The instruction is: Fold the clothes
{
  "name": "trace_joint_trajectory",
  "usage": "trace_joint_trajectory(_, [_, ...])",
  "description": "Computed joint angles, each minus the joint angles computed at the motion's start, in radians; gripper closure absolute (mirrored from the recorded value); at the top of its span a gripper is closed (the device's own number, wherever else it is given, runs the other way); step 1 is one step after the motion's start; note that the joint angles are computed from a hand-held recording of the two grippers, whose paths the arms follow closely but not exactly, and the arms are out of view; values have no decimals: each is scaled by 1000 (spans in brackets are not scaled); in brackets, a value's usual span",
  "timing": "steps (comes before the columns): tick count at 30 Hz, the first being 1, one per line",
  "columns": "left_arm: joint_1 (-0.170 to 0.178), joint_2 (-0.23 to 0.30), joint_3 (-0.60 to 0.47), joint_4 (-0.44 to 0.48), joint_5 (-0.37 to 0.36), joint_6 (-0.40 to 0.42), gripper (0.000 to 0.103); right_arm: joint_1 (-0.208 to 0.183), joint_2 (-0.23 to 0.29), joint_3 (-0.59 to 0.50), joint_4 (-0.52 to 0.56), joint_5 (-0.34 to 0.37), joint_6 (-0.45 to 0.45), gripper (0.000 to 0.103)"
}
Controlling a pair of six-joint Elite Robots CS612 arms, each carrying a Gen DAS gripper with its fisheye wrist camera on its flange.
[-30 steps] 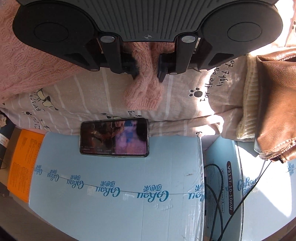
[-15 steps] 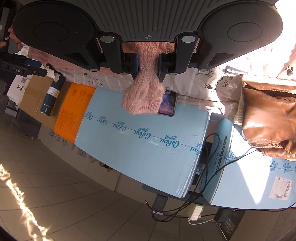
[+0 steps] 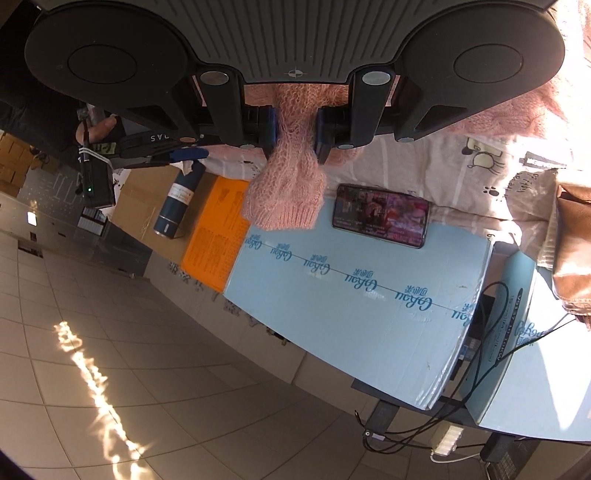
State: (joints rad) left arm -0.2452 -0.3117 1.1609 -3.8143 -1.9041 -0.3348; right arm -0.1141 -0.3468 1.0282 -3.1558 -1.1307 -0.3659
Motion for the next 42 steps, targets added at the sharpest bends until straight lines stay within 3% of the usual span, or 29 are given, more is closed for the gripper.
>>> trace_joint_trajectory(2, [1,2,-2,-3,0,-12,85,3,5,-3,19,-13,-3,15])
trace_joint_trajectory(4, [2,4,-3,-8,3,-19,85,1,1,9,15,-3,-7,22])
trace_joint_trajectory(5, [2,4,-3,-11,4,-22,85,-1,-2,19,9,8,-10,34])
trace_joint_trajectory(6, [1,4,-3,-16,6,-19,85,-3,-5,28,4,18,-13,53])
trace_joint_trajectory(8, [1,5,-1,-30,13,-18,85,-7,-12,49,-13,35,-19,68])
trace_joint_trajectory(12, [1,5,4,-75,32,-22,86,-8,-37,125,-114,35,-16,86])
trace_joint_trajectory(14, [3,4,12,-114,35,-23,86,-15,-53,171,-184,57,15,88])
trace_joint_trajectory(18, [15,-9,47,-185,-1,19,86,-37,-98,302,-361,91,86,89])
trace_joint_trajectory(24, [44,-53,157,-197,-96,224,82,-53,-151,497,-535,74,157,89])
trace_joint_trajectory(27, [42,-91,237,-150,-34,285,64,-56,-163,558,-557,54,199,88])
trace_joint_trajectory(28, [39,-101,257,-143,3,287,52,-57,-166,577,-562,49,214,88])
trace_joint_trajectory(29, [37,-111,282,-141,54,283,44,-58,-169,594,-568,45,228,86])
trace_joint_trajectory(31, [36,-123,315,-151,120,277,42,-61,-174,620,-587,44,253,83])
trace_joint_trajectory(35, [33,-138,364,-243,254,218,24,-76,-179,649,-661,66,324,60])
trace_joint_trajectory(37, [34,-149,373,-244,275,161,24,-84,-174,641,-702,70,410,51])
trace_joint_trajectory(39, [41,-153,374,-235,218,84,24,-85,-171,626,-710,30,514,39])
trace_joint_trajectory(42, [69,-137,345,-228,-6,-106,24,-87,-169,604,-680,-14,641,37])
